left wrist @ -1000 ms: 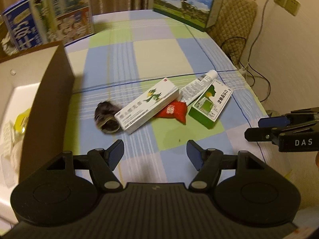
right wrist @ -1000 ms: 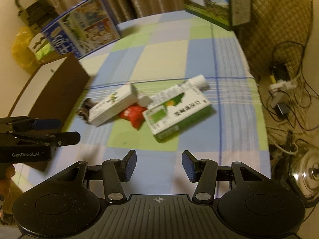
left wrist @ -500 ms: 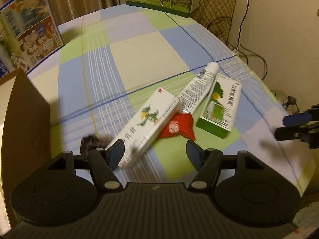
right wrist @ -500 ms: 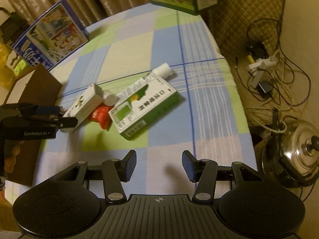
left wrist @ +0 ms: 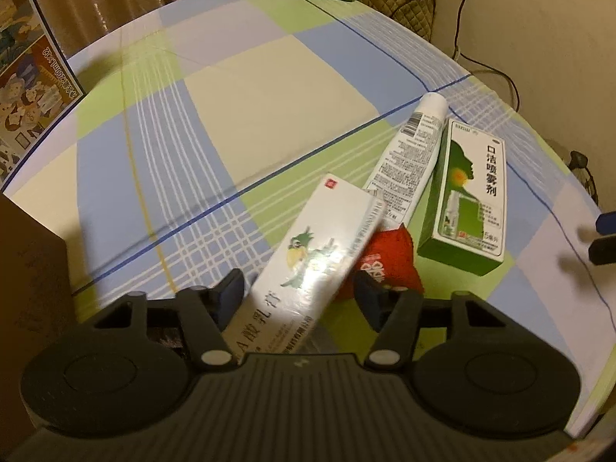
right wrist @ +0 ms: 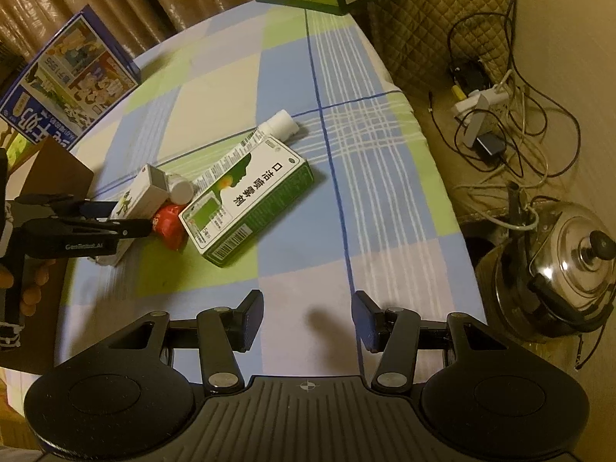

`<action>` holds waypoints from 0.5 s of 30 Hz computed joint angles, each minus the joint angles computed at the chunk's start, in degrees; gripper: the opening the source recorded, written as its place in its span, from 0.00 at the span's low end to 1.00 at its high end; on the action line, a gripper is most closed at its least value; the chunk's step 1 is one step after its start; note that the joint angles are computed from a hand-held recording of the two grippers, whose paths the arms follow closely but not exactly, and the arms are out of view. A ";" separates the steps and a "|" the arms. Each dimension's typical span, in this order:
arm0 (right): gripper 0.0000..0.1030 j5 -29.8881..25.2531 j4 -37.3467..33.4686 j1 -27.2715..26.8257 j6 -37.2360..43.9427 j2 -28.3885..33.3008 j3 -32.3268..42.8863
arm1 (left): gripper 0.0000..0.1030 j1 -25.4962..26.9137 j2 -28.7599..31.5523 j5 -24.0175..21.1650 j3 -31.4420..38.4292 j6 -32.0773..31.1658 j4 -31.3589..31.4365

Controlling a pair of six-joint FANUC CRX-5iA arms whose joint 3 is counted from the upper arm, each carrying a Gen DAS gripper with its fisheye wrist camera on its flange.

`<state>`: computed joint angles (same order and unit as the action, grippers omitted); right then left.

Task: Organize objects
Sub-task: 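Grasp the white ointment box with the left tool while the right tool approaches the green spray box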

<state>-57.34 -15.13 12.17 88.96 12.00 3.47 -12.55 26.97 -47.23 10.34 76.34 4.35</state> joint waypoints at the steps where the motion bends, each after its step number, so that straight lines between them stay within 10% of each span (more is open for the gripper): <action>1: 0.47 0.01 0.07 0.09 -0.07 0.10 0.05 | 0.52 0.19 -0.19 0.34 -0.46 -0.62 0.60; 15: 0.47 -0.60 -0.17 0.65 0.87 1.00 1.19 | 0.35 -0.44 -1.78 -5.46 -2.07 8.54 2.13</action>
